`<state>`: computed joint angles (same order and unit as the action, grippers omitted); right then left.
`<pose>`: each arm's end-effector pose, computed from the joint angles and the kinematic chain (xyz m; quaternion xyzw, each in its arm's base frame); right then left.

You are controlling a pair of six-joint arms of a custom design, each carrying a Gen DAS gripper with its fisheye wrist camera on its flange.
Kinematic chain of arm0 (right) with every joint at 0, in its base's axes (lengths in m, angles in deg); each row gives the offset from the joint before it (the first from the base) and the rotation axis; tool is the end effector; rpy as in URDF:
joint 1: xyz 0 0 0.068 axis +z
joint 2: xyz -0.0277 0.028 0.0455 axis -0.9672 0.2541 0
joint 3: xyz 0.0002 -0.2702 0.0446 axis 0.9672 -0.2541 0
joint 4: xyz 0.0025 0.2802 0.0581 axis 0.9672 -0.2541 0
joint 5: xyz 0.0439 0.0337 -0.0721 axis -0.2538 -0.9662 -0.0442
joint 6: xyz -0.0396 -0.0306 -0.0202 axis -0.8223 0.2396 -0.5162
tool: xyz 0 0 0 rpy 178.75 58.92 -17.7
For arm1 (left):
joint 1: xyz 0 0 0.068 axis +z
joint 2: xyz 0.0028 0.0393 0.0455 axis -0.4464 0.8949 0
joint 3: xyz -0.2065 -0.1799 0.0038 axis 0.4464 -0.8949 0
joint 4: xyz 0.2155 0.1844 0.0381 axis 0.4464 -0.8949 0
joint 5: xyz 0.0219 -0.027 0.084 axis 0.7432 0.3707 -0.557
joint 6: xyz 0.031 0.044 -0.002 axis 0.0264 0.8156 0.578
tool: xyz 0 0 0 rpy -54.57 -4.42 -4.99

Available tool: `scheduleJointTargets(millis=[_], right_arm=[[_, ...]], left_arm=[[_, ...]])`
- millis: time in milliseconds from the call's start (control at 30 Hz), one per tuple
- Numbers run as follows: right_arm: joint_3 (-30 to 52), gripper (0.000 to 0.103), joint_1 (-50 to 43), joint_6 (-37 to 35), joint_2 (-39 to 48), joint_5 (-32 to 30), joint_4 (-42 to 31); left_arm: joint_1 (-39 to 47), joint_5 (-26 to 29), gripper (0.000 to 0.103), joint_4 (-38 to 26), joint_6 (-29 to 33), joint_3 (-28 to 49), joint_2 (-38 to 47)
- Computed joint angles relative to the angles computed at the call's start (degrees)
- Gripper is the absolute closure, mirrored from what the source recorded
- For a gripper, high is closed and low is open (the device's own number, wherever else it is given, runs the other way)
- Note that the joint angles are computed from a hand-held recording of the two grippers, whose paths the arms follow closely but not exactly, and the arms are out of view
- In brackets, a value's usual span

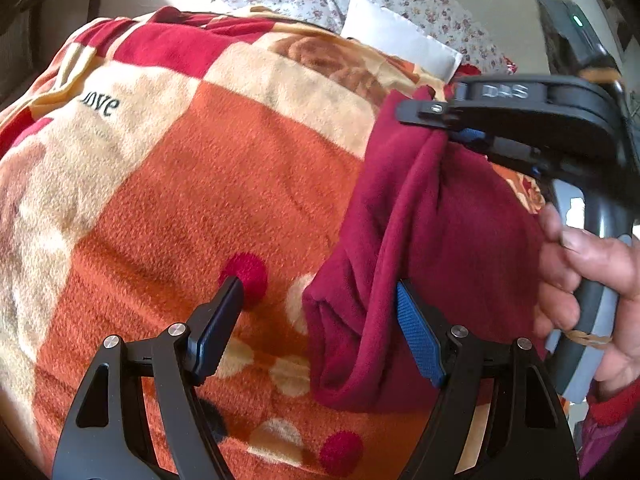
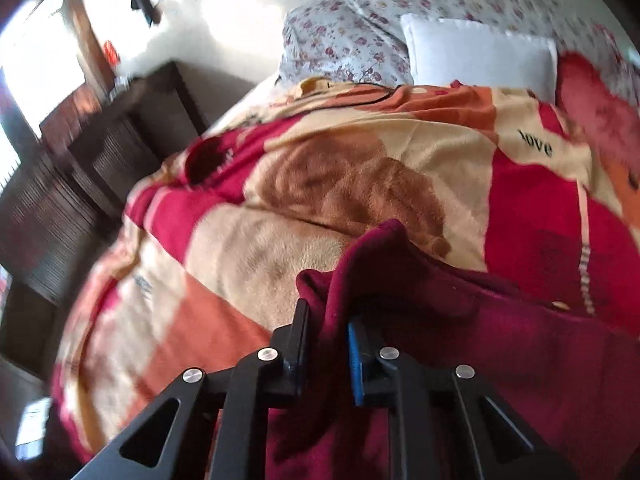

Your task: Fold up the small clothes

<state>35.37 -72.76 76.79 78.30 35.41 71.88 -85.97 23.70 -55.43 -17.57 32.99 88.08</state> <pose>0.3040 0.0275 0.1450 -0.1536 0.9314 0.1793 0.2771 0.1467 -0.2223 0.0879 -0.1124 0.9293 -0.1830 0.3004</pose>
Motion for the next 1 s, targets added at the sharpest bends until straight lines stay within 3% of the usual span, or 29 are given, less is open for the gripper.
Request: scheduleJointTargets(millis=[167,267,400,500,733,800,933,1000], right_arm=[[0.55,0.089,-3.79,-1.10,-0.70,-5.49,-2.64],[0.80,0.089,-4.52,-1.43,-0.49,-6.86,-3.26],[0.63,0.089,-4.37,-1.95,-0.51,-7.12,-3.51],[0.82,0.089,-4.32,-2.16,-0.45,-7.09,-3.80],[2.53,0.088,-1.72,-0.37,2.18,-3.27,-3.82],[3.04,0.082,-0.21,0.63,3.16,-1.30,-3.67],[2.71,0.057,2.54,1.13,3.10,2.48,-2.79],[2.13,0.054,4.54,1.20,2.78,5.58,-1.92]], left_arm=[[1.05,0.78,0.026,3.55,4.11,-0.15,0.37],[3.13,4.08,0.024,7.24,6.78,-0.01,2.39],[6.22,8.12,0.018,11.59,8.37,1.31,6.81],[5.92,7.86,0.014,13.02,8.57,2.46,8.54],[4.72,6.59,0.014,13.75,8.44,3.15,9.90],[4.51,6.22,0.014,13.52,8.66,3.46,10.17],[4.52,5.90,0.014,14.80,8.71,3.37,10.91],[4.50,5.76,0.014,14.98,8.75,3.00,10.80]])
